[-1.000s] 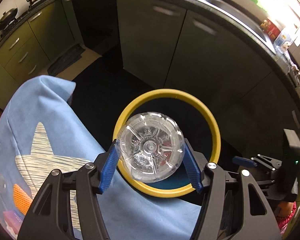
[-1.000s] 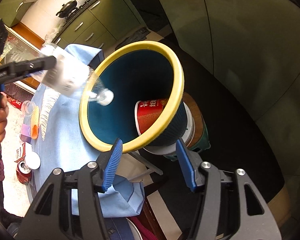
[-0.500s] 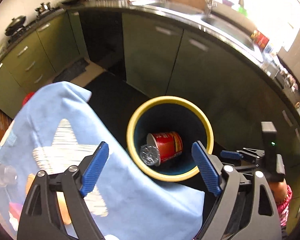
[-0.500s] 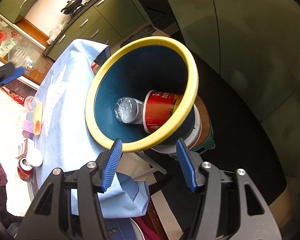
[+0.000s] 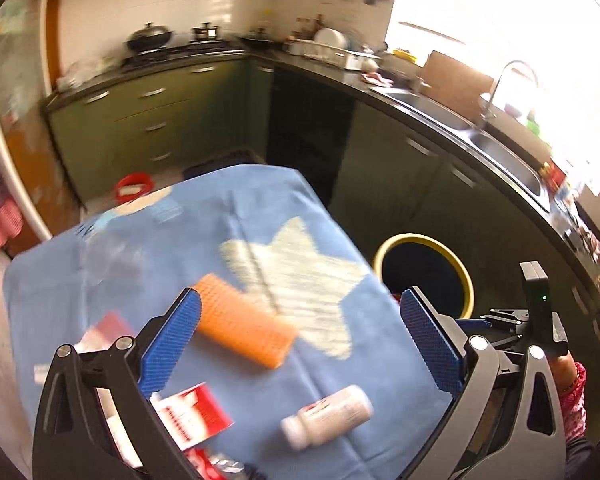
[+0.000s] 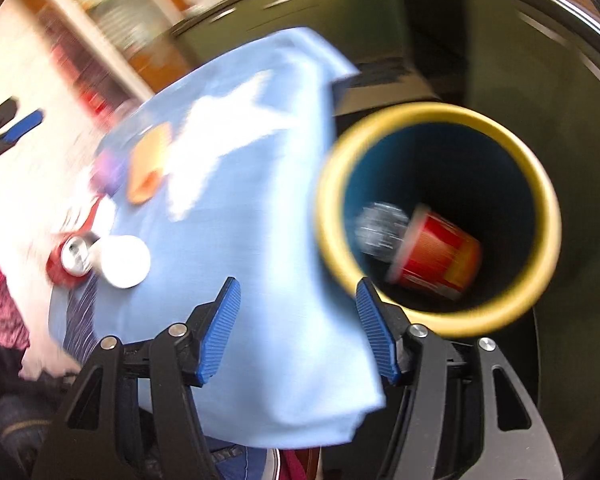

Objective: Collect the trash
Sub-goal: 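Grasp the white supplement bottle with the right gripper and drop it in the bin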

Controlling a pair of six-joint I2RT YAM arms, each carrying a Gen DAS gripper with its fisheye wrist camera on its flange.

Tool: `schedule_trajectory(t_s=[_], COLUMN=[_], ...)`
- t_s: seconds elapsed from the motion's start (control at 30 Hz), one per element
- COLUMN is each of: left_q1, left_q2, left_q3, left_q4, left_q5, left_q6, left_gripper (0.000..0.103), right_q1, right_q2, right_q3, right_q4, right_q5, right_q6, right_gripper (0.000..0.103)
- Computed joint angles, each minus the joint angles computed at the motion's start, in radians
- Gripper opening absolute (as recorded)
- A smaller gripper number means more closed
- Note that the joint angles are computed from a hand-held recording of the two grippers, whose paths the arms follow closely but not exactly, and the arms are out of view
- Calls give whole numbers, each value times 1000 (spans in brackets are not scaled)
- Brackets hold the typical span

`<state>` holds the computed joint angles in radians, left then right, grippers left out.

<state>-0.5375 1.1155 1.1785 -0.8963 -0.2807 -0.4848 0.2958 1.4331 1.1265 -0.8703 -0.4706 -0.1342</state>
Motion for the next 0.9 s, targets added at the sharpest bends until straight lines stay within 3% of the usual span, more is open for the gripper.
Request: schedule_trajectory(t_s=[0.2,0.4,0.57,0.9], left_q1=[88,337,333,578], left_q2=[-346,-601,-709,-789], left_q3=[-222,-345,-377,-429], left_q4=[-100,-200,-288,-315], left_q5=[-29,117,71,287], left_q6=[-57,22,20,137], left_gripper=[98,98,98,98], right_q1=[273,474,568,622], right_q2=[71,159,270,383], right_q3=[138,272,365,453], right_q4=[-43,-96,-126,-170], right_q5=[39,104,163,202], right_q6=[-84,-192,-252,-312], right_gripper=[60,63,67,65])
